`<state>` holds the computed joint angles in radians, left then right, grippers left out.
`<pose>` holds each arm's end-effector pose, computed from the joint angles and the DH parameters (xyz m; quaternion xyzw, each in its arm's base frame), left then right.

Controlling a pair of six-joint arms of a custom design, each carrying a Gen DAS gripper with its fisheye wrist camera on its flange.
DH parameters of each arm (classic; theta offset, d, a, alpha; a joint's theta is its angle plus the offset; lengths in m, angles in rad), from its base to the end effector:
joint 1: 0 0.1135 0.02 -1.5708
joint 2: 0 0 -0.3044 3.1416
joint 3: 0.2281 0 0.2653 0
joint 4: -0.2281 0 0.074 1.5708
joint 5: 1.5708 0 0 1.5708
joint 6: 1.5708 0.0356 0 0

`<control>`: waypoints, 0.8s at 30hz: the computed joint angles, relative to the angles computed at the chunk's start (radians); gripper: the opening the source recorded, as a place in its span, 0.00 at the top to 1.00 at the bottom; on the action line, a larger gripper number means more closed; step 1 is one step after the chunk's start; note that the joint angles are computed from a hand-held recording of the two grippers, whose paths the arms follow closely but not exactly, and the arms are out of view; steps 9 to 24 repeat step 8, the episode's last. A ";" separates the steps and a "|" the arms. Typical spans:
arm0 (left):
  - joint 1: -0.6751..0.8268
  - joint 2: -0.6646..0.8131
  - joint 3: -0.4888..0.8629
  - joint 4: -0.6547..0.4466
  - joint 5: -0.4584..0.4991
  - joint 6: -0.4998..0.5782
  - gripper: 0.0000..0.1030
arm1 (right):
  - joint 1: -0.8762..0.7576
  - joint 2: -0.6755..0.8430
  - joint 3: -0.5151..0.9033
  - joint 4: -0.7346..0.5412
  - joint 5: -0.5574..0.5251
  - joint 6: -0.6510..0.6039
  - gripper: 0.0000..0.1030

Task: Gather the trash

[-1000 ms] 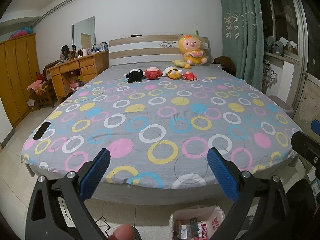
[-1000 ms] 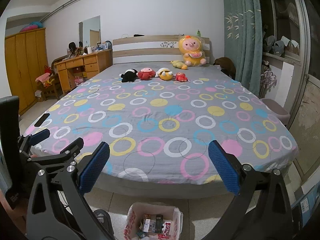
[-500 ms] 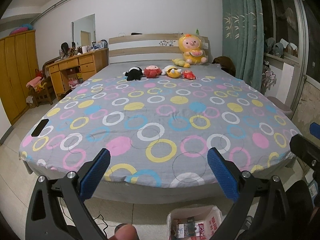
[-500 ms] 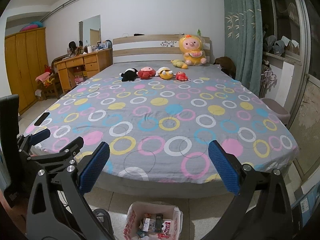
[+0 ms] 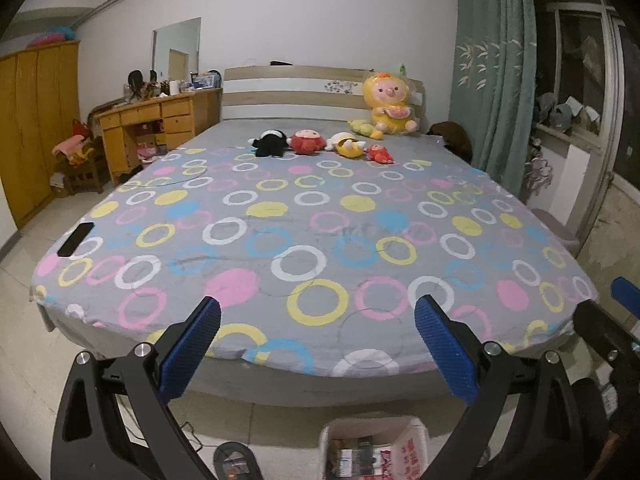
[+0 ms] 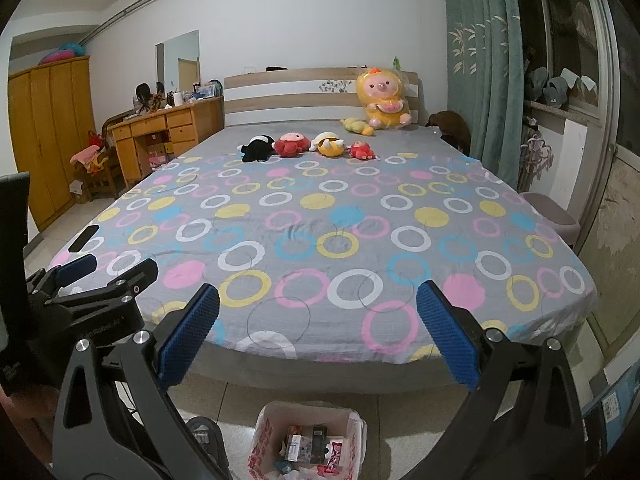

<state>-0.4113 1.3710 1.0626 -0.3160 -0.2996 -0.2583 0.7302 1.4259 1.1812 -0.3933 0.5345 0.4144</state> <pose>0.2899 -0.1150 0.3274 -0.0005 0.8828 -0.0226 0.4693 0.2545 0.2035 0.3480 -0.0182 0.8694 0.0366 0.4923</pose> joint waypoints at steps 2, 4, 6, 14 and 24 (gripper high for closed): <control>0.005 0.009 0.007 -0.014 0.012 -0.010 0.08 | -0.005 -0.002 -0.005 0.002 -0.007 0.001 0.07; 0.010 0.012 0.008 -0.023 0.019 -0.018 0.08 | -0.012 0.000 -0.008 0.004 -0.013 0.001 0.07; 0.010 0.014 0.008 -0.028 0.016 -0.023 0.08 | -0.016 -0.001 -0.012 0.005 -0.016 0.002 0.06; 0.005 0.014 0.008 -0.033 0.011 -0.026 0.08 | -0.020 -0.006 -0.018 0.007 -0.019 0.003 0.07; 0.005 0.014 0.008 -0.033 0.011 -0.026 0.08 | -0.020 -0.006 -0.018 0.007 -0.019 0.003 0.07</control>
